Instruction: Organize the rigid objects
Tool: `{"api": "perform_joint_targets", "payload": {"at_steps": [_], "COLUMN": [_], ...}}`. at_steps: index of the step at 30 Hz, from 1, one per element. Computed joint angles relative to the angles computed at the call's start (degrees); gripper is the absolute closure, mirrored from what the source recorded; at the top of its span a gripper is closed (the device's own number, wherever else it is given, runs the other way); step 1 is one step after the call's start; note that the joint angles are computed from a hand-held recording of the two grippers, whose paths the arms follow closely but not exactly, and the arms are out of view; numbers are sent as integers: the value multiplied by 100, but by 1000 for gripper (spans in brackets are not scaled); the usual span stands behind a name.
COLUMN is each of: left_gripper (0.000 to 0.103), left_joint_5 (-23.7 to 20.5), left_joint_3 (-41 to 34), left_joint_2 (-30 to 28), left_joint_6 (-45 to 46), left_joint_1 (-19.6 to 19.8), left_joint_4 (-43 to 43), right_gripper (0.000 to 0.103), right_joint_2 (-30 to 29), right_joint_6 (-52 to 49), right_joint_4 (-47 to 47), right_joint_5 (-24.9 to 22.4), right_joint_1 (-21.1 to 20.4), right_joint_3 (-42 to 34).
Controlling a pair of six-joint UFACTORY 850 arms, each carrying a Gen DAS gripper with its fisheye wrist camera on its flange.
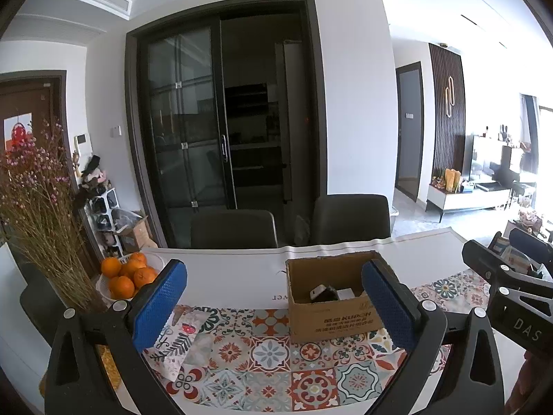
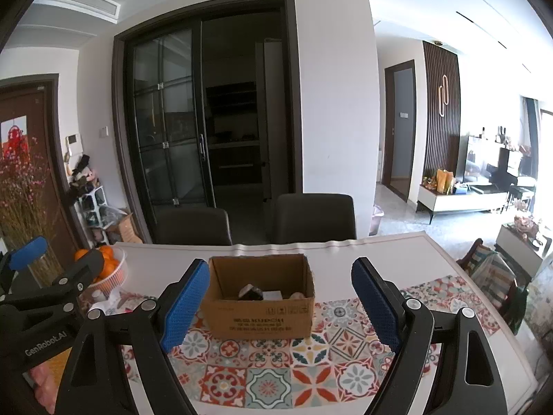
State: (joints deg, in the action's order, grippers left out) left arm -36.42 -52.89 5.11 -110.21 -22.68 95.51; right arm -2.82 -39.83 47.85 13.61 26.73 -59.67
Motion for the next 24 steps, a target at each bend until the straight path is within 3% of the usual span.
{"api": "perform_joint_targets", "payload": {"at_steps": [24], "left_gripper": [0], "left_joint_5": [-120], "left_joint_3": [12], "left_joint_2": [53], "left_joint_6": [17], "left_joint_1": [-65], "left_joint_4": [34], "right_gripper": [18], "right_joint_2": [50], "right_joint_6": [-22], "right_joint_4": [19], "right_joint_5": [-54], "right_joint_1": [0], "right_joint_3": [-33]}}
